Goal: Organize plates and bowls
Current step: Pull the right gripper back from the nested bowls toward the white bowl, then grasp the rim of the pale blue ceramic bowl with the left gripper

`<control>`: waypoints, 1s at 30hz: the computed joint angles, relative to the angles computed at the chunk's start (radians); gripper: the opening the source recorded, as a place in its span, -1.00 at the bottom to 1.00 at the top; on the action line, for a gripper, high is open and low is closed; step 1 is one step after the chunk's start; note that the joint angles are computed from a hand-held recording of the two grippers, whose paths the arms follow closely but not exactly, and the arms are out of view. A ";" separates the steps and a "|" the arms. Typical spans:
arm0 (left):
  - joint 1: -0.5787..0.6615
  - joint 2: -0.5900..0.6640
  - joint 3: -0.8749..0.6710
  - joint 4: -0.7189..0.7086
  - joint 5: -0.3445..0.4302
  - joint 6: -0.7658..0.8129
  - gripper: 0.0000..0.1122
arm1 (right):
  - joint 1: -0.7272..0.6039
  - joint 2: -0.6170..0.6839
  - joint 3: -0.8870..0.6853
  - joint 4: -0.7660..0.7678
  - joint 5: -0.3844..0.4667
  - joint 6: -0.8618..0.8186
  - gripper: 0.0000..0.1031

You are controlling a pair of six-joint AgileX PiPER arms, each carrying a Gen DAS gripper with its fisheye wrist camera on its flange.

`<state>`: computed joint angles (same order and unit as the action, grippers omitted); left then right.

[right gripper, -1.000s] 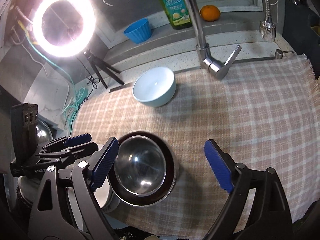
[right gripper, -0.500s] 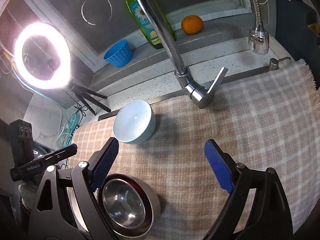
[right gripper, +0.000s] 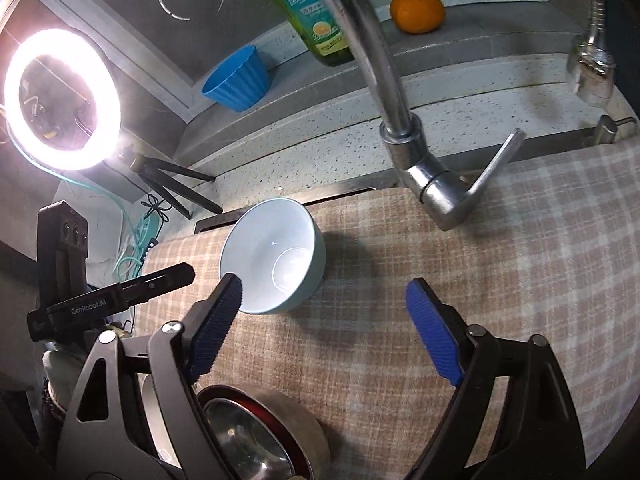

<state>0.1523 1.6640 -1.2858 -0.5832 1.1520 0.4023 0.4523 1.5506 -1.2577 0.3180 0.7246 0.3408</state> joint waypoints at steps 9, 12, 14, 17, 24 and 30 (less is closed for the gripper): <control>-0.038 0.074 -0.044 0.011 -0.018 -0.027 -0.23 | -0.026 0.131 -0.083 0.135 0.035 -0.109 0.06; -0.038 0.098 -0.056 0.011 -0.018 -0.031 -0.42 | -0.031 0.161 -0.094 0.168 0.036 -0.130 -0.09; -0.039 0.112 -0.061 0.014 -0.016 -0.032 -0.51 | -0.036 0.183 -0.103 0.194 0.042 -0.147 -0.16; -0.043 0.127 -0.063 0.015 -0.017 -0.032 -0.54 | -0.039 0.208 -0.117 0.208 0.046 -0.157 -0.28; -0.052 0.140 -0.063 0.015 -0.019 -0.017 -0.71 | -0.035 0.254 -0.143 0.221 0.064 -0.167 -0.71; -0.057 0.128 -0.052 0.013 -0.025 -0.011 -0.73 | -0.025 0.250 -0.141 0.195 0.058 -0.132 -0.73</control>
<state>0.0958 1.7917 -1.3374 -0.5705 1.1273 0.3909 0.4274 1.8004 -1.3986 0.5129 0.7825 0.2084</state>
